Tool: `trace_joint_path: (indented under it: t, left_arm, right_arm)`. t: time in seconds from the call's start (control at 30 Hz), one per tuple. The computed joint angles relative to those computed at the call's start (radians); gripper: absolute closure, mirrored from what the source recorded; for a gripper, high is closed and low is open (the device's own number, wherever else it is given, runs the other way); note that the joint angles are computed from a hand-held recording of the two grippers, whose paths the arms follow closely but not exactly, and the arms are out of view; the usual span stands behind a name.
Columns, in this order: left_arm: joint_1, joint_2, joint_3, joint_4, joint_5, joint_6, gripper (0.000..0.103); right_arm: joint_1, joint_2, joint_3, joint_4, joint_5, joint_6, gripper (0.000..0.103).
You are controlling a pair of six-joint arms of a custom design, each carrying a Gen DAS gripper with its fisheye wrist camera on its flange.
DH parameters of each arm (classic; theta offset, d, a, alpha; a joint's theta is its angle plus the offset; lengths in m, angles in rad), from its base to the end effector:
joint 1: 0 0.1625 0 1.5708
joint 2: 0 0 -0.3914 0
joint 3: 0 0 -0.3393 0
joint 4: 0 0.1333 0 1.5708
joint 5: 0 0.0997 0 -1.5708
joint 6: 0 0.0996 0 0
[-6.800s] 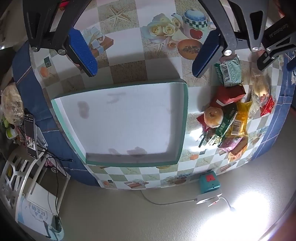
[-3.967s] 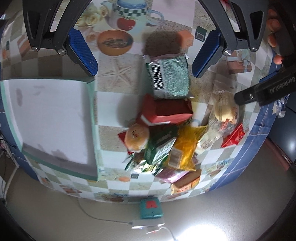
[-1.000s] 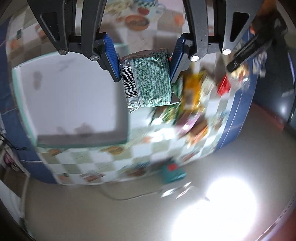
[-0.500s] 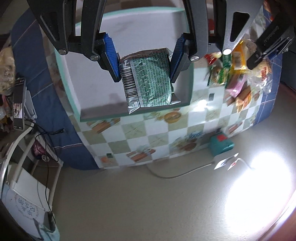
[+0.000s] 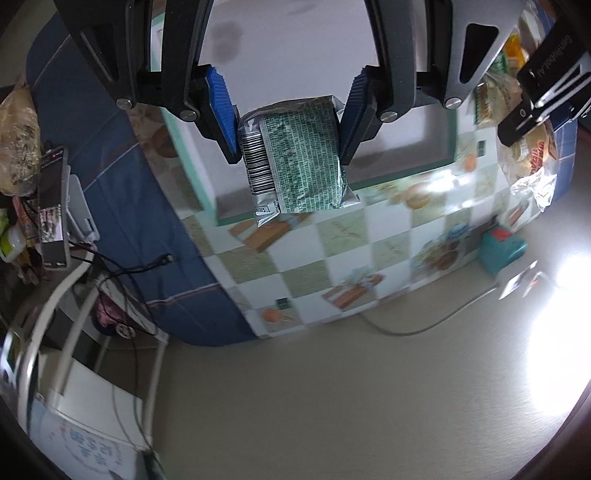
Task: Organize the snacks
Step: 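Carry the bun with the left tool while the right tool carries the green pack over the tray, then open both tools to drop the bun and green pack into the tray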
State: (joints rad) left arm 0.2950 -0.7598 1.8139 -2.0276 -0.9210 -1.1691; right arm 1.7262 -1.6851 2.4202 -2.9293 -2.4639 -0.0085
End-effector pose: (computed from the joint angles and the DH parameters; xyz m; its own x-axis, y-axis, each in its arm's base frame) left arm -0.4118 -0.3274 0.0154 -0.6914 0.1153 -0.7132 0.3959 0.8862 -0.2406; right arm 0.1053 -0.3119 0.3313 -0.6887 0.3454 0.6374 -0.1315 0.8051 -0.5784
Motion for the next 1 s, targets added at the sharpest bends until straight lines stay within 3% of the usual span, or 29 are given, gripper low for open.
trace_joint_path:
  t: [0.6, 1.0]
  left_arm:
    - [0.072, 0.193, -0.114, -0.049, -0.119, 0.029, 0.046]
    - [0.102, 0.202, -0.101, -0.031, -0.131, -0.060, 0.045]
  right_arm:
    - [-0.253, -0.034, 0.029, -0.041, 0.096, -0.094, 0.048]
    - [-0.262, 0.025, 0.042, -0.041, 0.079, -0.108, 0.047]
